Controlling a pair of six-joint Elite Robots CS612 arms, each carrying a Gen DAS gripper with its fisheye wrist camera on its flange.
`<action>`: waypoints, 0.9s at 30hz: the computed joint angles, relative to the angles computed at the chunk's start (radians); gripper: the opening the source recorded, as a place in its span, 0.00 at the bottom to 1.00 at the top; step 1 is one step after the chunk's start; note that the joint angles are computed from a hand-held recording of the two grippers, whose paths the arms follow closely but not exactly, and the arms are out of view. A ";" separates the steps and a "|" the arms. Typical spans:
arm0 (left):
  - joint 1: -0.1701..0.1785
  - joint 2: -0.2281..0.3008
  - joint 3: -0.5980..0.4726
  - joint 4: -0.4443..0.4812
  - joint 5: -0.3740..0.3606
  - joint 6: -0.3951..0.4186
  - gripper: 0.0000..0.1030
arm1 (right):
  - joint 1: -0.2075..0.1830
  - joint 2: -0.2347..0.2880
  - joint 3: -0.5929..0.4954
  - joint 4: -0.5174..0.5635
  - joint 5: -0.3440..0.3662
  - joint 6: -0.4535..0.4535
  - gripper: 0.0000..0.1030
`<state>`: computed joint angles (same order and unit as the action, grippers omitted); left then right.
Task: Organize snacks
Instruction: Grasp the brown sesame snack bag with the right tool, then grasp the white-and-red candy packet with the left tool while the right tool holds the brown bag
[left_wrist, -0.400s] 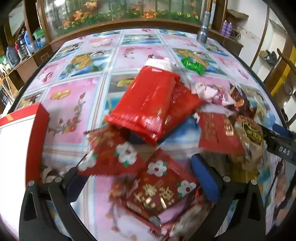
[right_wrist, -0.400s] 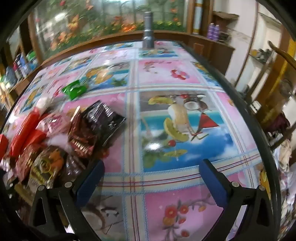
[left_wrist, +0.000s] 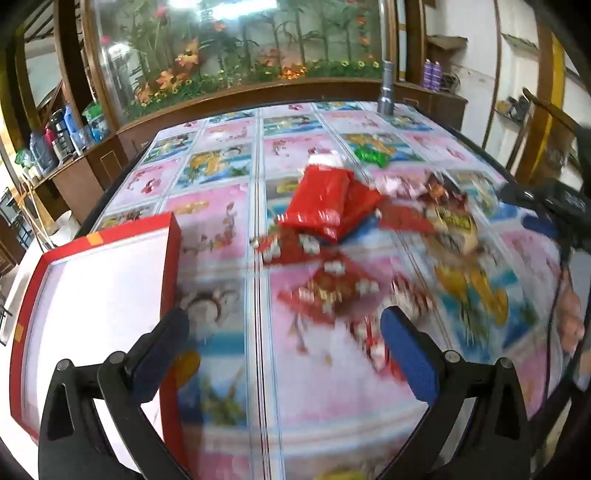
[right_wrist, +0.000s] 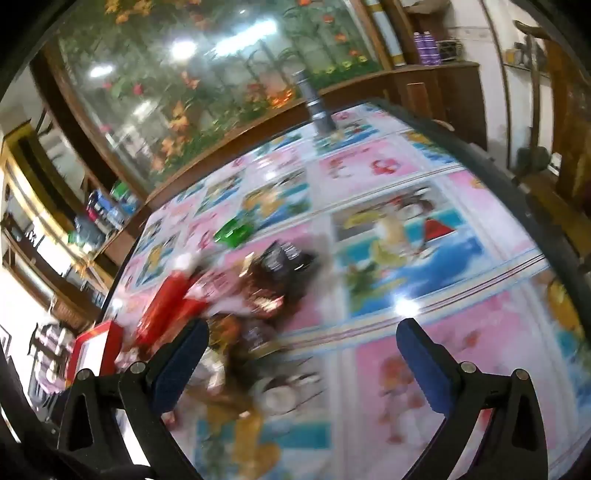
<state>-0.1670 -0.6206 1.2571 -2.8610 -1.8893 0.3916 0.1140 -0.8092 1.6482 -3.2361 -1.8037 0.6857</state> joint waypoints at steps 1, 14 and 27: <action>0.002 -0.007 0.013 0.007 -0.012 0.013 1.00 | 0.004 0.004 -0.018 0.033 0.009 -0.013 0.99; 0.011 -0.059 0.119 0.034 -0.207 0.017 1.00 | 0.051 0.098 -0.220 0.309 -0.026 -0.090 0.88; -0.034 -0.069 0.087 0.204 -0.146 0.159 1.00 | -0.007 0.049 -0.114 0.199 0.217 -0.216 0.44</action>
